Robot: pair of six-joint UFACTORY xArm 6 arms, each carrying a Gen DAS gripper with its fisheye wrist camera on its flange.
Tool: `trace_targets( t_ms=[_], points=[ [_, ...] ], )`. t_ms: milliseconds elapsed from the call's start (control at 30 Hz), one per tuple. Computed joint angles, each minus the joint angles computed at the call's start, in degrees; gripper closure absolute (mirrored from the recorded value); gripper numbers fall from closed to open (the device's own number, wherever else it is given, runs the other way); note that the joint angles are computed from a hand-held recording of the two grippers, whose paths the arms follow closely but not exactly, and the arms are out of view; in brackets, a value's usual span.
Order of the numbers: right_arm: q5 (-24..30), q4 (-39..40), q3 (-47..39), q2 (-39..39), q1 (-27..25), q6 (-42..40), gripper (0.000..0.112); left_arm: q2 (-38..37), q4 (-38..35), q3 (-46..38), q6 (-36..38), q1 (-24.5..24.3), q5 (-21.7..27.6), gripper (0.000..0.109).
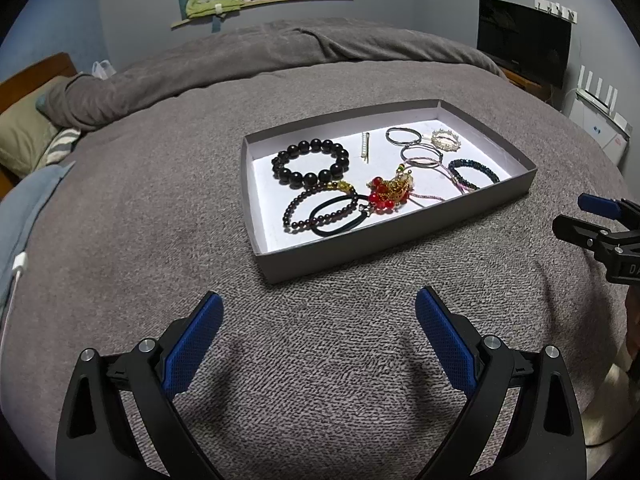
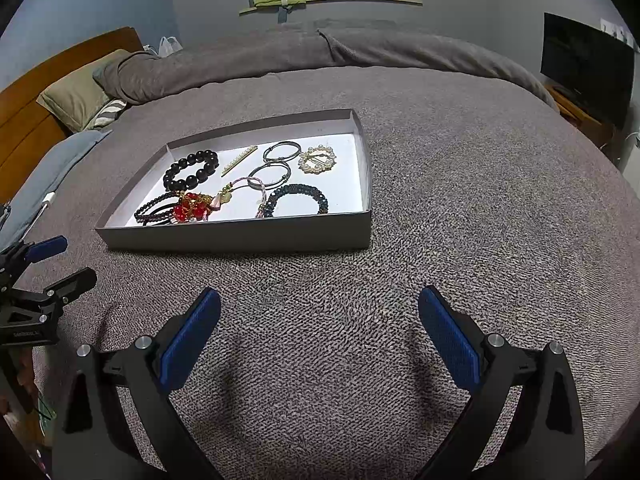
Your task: Organize jewelry
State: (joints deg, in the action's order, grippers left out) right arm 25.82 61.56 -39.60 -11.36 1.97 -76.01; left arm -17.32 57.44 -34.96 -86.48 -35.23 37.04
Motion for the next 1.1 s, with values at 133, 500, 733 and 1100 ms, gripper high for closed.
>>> trace_targets(
  t_ms=[133,500,733,1100],
  points=[
    [0.03,0.19,0.02,-0.01,-0.08,-0.20,0.015,-0.23,0.05,0.14,-0.01,-0.03,0.00,0.012],
    [0.14,0.35,0.09,0.16,-0.37,-0.51,0.015,0.21,0.91,-0.24,-0.13,-0.65,1.09,0.013],
    [0.18,0.11,-0.08,0.39,-0.52,-0.28,0.015,0.68,1.04,0.15,1.06,0.19,-1.41,0.013],
    [0.39,-0.19,-0.51,1.15,-0.86,-0.22,0.015,2.14,-2.42,-0.56,3.10,0.62,-0.41,0.012]
  ],
)
